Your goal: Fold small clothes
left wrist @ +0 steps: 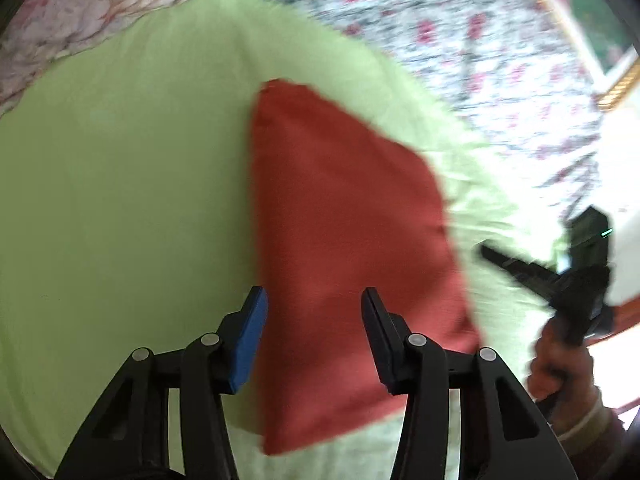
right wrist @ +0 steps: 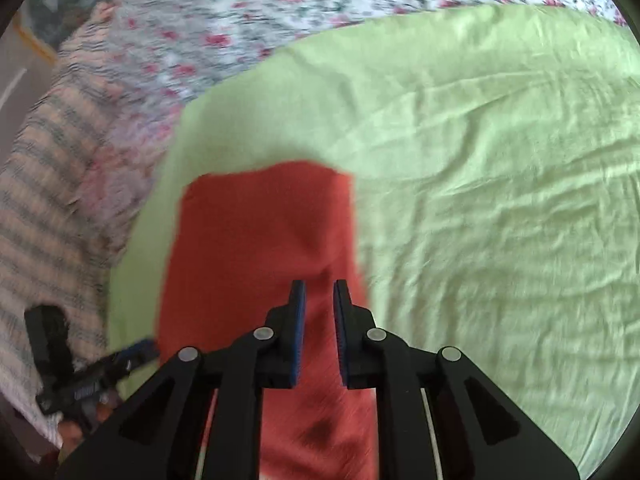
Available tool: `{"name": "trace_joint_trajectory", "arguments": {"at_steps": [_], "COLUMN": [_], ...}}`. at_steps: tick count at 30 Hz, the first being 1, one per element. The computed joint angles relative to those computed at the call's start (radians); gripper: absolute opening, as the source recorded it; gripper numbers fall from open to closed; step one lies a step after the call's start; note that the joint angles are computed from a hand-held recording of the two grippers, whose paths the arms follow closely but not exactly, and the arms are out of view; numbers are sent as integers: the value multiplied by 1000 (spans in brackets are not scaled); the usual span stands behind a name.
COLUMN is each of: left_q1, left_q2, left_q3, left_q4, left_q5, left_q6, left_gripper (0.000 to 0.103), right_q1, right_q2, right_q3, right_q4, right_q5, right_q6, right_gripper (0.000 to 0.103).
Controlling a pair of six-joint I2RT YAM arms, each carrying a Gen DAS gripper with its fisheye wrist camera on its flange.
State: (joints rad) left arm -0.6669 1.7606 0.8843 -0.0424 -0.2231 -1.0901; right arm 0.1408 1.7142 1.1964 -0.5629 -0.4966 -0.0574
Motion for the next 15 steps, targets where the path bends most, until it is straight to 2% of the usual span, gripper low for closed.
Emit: {"name": "trace_joint_trajectory", "arguments": {"at_steps": [3, 6, 7, 9, 12, 15], "left_q1": [-27, -33, -28, -13, -1, -22], "left_q2": [39, 120, 147, 180, 161, 136], "left_q3": [36, 84, 91, 90, 58, 71], "left_q4": [3, -26, -28, -15, 17, -39], "left_q5": [15, 34, 39, 52, 70, 46], "left_q6": [43, 67, 69, 70, 64, 67], "left_gripper": [48, 48, 41, 33, 32, 33], "right_q1": [16, 36, 40, 24, -2, -8], "right_q2": [-75, -92, -81, -40, 1, -23], "right_q3": [-96, -169, -187, -199, -206, -226], "right_q4": [-33, -11, 6, 28, 78, 80], "right_q5": [-23, 34, 84, 98, 86, 83], "right_q6": [-67, -77, -72, -62, -60, -62], "right_gripper": [15, 15, 14, 8, 3, 4]}}
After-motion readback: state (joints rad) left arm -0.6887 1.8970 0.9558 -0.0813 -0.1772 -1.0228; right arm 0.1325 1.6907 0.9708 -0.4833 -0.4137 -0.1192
